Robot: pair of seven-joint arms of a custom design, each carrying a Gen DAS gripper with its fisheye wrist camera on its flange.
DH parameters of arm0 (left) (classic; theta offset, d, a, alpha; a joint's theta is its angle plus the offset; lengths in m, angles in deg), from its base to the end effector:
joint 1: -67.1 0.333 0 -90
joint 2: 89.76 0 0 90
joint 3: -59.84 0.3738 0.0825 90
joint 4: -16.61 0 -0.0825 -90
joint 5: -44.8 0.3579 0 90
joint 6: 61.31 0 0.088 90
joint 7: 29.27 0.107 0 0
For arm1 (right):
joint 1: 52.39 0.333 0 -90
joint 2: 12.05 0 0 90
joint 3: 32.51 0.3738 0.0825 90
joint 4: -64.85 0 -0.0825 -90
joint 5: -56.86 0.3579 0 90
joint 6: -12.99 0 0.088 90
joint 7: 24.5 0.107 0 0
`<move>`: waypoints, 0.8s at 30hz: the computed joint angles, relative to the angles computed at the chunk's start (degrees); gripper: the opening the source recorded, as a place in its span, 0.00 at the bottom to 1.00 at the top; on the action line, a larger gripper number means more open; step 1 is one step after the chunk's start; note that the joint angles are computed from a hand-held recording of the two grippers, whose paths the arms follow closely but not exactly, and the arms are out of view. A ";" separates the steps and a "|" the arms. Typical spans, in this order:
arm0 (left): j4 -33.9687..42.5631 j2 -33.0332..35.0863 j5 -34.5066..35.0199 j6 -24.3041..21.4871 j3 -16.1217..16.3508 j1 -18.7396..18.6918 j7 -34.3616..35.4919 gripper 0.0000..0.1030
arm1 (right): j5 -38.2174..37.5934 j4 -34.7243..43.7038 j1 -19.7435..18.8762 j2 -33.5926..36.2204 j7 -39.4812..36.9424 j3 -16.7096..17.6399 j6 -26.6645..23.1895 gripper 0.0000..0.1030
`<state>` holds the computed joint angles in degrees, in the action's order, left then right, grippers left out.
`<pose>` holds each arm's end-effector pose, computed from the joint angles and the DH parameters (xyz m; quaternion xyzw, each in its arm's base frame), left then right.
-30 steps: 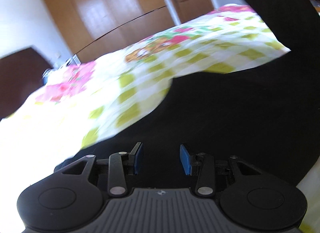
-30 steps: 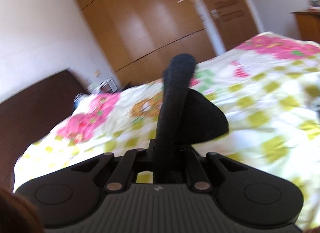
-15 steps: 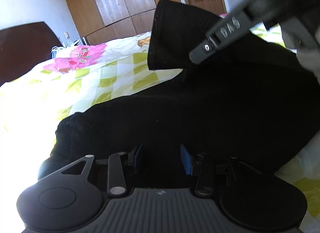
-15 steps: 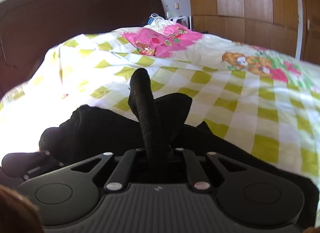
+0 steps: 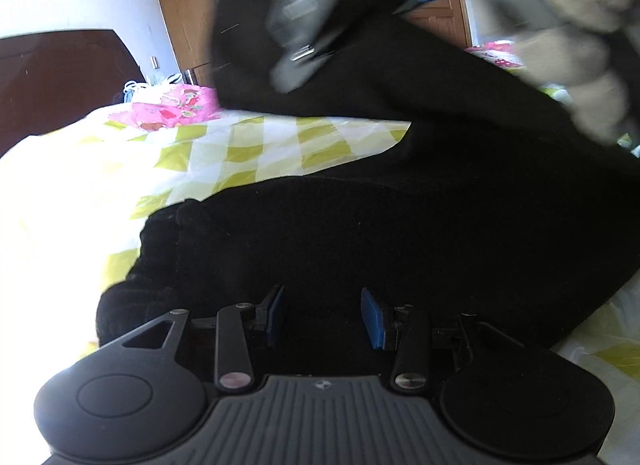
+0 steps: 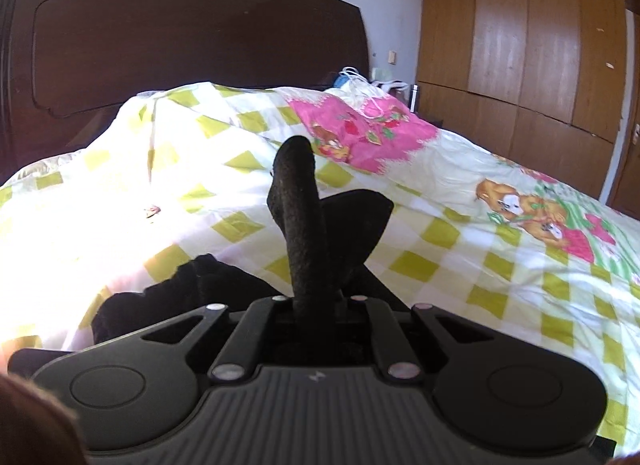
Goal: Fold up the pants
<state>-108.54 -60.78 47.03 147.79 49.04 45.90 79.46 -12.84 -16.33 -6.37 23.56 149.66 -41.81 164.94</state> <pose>0.5328 -0.3201 0.3497 -0.3083 0.8288 -0.3870 0.2613 0.5772 0.5052 0.4503 -0.6664 0.5509 -0.3633 0.3472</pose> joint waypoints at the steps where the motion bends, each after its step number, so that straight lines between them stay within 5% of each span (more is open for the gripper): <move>1: -0.17 0.09 0.88 0.08 -0.77 1.01 -0.65 0.52 | 1.68 3.00 -0.73 2.14 -2.96 1.10 0.12 0.08; 7: -1.91 0.75 5.76 2.16 -4.04 6.10 -5.78 0.52 | 19.46 19.13 -4.82 14.21 -25.35 8.44 -2.88 0.08; 14: -3.92 0.44 9.43 4.24 -4.56 7.84 -9.60 0.52 | 24.76 24.31 -1.54 18.22 -31.45 4.48 -4.49 0.09; 20: -3.26 0.98 12.71 4.07 -5.47 10.33 -13.17 0.52 | 28.44 21.55 -0.55 17.43 -35.21 2.14 1.24 0.16; 24: -3.72 0.94 15.46 4.20 -5.87 12.05 -15.01 0.52 | 33.67 22.65 -1.70 18.56 -42.07 4.67 3.83 0.14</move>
<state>-112.26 -59.84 62.49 151.99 43.17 57.95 64.44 20.82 6.32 -8.07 42.12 107.59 -37.14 168.77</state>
